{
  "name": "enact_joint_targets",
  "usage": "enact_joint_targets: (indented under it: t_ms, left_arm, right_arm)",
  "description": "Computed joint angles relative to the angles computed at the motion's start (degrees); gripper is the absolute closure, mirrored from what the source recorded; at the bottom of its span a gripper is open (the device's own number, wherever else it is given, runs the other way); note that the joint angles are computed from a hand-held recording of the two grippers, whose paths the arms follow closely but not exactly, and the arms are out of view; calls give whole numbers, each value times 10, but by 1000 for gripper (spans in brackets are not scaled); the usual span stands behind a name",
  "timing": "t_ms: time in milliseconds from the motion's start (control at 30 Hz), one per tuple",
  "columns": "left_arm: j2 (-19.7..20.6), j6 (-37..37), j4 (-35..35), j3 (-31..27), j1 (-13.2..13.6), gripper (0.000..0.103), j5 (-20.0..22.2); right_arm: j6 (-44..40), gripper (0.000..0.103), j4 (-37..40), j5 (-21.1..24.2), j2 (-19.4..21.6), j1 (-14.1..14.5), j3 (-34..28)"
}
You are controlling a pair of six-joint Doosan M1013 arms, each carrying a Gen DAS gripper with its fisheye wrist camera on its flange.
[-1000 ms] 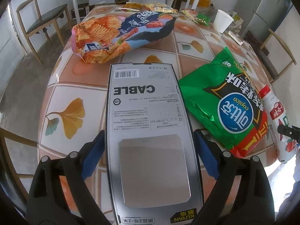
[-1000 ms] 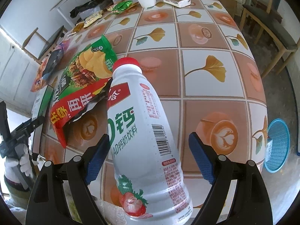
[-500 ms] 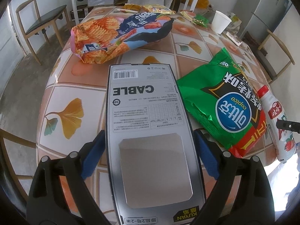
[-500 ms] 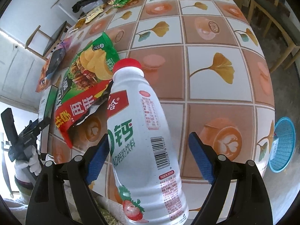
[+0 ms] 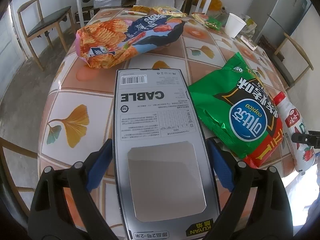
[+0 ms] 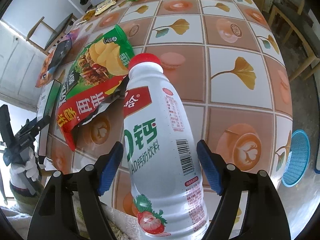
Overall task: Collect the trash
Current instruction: 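Grip the grey CABLE box with the left tool while the right tool holds the bottle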
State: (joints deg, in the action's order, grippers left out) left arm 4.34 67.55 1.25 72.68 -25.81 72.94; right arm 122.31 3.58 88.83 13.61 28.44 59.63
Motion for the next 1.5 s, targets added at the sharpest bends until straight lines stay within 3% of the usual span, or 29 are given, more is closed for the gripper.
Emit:
enact_joint_targets:
  t_ms: [433, 1500]
  left_arm:
    - [-1, 0, 2, 1, -2, 17, -2]
    - [-10, 1, -8, 11, 3, 19, -22]
  right_arm:
    - [1, 35, -7, 4, 3, 5, 2]
    - [32, 37, -2, -28, -15, 2, 24]
